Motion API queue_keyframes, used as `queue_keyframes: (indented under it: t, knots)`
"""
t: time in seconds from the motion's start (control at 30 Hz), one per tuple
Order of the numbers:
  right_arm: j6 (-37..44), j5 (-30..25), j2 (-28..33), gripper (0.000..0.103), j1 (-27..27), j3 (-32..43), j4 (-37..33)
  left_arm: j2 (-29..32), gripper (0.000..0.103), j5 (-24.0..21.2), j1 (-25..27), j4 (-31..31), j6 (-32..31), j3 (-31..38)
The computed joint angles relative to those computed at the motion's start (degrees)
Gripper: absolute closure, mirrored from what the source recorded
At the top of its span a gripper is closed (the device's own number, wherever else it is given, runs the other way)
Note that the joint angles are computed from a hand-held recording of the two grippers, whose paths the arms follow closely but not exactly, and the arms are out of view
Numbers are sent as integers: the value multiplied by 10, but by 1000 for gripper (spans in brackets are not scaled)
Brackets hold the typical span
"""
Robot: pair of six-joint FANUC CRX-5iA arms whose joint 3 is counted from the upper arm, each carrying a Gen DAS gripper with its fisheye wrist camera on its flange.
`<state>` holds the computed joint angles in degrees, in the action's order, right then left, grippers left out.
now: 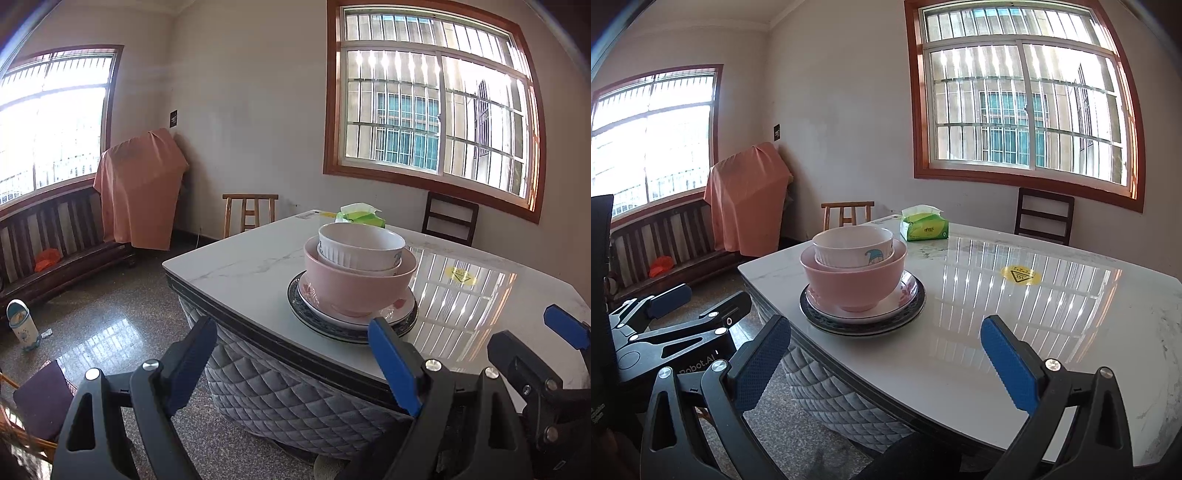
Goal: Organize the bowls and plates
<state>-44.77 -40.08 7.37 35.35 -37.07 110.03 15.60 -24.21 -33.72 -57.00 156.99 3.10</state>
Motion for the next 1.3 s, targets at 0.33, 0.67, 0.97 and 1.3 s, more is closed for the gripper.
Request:
queue_keyframes:
  t: [0.33,0.67,0.97,1.3]
  knots:
    - [2,4,0,1,0,0,1,3,17,3,8,31,-28,-1]
    - [6,7,0,1,1,-1,-1,7,17,6,12,50,-49,-2]
    - [9,9,1,1,3,0,-8,11,17,7,20,80,-78,-2]
    - [13,15,1,1,3,0,-11,15,17,3,20,89,-89,2]
